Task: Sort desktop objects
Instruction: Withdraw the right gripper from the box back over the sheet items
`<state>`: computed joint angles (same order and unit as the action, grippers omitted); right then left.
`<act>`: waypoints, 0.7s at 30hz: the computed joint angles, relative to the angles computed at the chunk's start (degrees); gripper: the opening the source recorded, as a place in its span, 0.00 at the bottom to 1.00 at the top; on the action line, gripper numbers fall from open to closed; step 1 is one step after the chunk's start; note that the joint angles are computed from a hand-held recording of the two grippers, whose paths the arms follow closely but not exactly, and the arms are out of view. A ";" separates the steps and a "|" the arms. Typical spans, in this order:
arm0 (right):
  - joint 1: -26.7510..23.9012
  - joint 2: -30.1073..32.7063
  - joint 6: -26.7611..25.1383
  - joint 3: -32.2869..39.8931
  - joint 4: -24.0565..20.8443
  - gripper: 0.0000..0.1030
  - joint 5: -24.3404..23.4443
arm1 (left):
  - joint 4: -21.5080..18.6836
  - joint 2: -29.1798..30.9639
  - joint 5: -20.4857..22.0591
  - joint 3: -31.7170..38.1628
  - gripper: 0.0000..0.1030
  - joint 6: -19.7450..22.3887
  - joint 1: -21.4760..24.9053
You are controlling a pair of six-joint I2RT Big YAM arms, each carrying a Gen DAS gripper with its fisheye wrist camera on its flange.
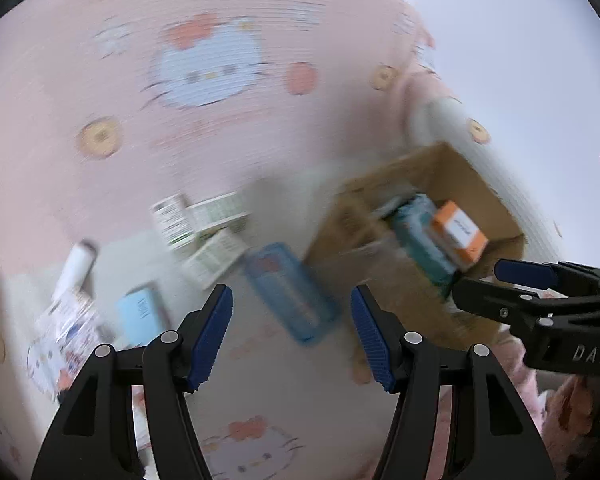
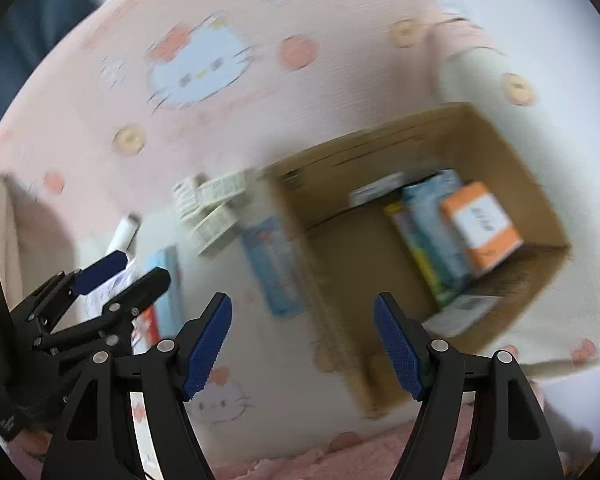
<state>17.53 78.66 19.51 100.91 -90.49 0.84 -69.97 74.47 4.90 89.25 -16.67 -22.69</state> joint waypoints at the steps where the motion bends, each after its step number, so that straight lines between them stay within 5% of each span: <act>1: 1.16 0.69 -0.38 0.25 -0.51 0.70 -0.20 | 0.66 -1.52 -0.21 -2.26 0.64 0.17 1.26; 9: 10.74 7.44 -2.92 1.67 -0.32 0.70 -1.24 | 0.06 -10.71 -2.16 -15.77 0.64 2.85 10.41; 21: 19.45 13.42 -6.20 -3.12 7.21 0.70 -9.24 | -3.66 -17.76 1.03 -28.02 0.64 -0.56 20.20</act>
